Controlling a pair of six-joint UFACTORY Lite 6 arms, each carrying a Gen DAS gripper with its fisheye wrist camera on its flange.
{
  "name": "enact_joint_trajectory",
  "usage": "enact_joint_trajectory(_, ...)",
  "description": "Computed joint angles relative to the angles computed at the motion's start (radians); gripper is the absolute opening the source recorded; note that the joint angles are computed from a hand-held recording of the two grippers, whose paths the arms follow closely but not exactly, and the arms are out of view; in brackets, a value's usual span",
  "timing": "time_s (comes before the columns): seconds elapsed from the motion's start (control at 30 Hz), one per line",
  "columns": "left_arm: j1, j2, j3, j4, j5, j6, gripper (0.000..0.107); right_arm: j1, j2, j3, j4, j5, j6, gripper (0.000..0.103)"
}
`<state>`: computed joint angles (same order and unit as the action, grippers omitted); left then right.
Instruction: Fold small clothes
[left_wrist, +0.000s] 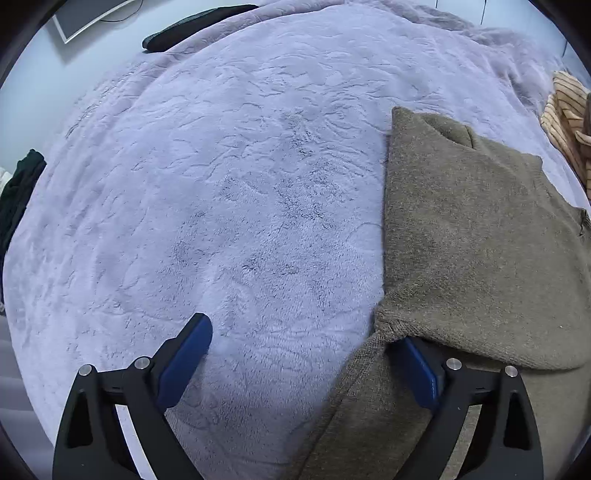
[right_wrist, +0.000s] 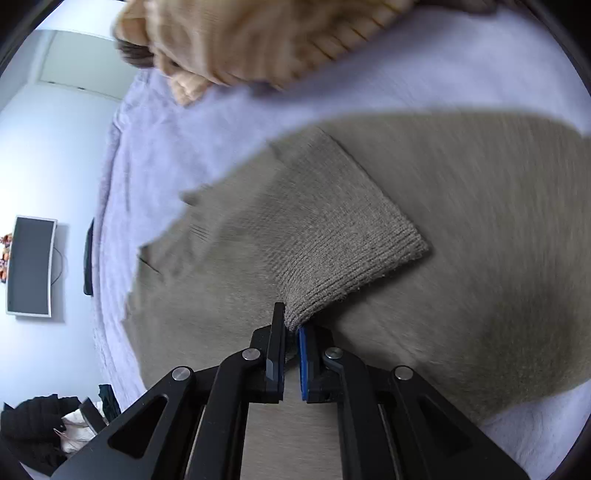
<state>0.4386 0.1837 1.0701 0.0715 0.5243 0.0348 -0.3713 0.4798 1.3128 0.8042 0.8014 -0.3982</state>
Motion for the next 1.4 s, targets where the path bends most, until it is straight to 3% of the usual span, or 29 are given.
enact_joint_trajectory(0.1,0.017,-0.001,0.016,-0.041,0.029,0.048,0.096,-0.016,-0.022,-0.062,0.057,-0.014,-0.065,0.007)
enact_joint_trajectory(0.27,0.012,-0.065,0.016,-0.005,0.101,0.082,0.096,-0.031,-0.056,-0.04,-0.048,0.032,0.005,0.019)
enact_joint_trajectory(0.33,0.018,-0.099,0.009,-0.044,0.149,0.148,0.096,-0.056,-0.099,-0.054,-0.088,0.06,0.018,0.041)
enact_joint_trajectory(0.4,0.016,-0.125,0.0,-0.075,0.201,0.201,0.096,-0.09,-0.145,-0.085,-0.103,0.092,0.016,0.055)
enact_joint_trajectory(0.43,0.006,-0.143,-0.012,-0.071,0.216,0.204,0.096,-0.107,-0.173,-0.106,-0.112,0.106,0.017,0.057)
enact_joint_trajectory(0.63,-0.121,-0.268,-0.084,-0.127,0.319,0.22,0.096,-0.218,-0.306,-0.238,-0.142,0.181,0.011,0.057)
enact_joint_trajectory(0.9,-0.528,-0.324,-0.103,-0.126,0.36,-0.029,0.096,-0.489,-0.363,-0.252,-0.198,0.264,-0.089,0.057)
enact_joint_trajectory(1.13,-0.873,-0.112,0.076,-0.122,0.307,-0.281,0.096,-0.777,-0.176,0.004,-0.191,0.278,-0.123,0.057)
enact_joint_trajectory(1.4,-1.109,0.223,0.456,-0.084,0.283,-0.44,0.096,-0.894,0.068,0.308,-0.104,0.289,-0.07,0.057)
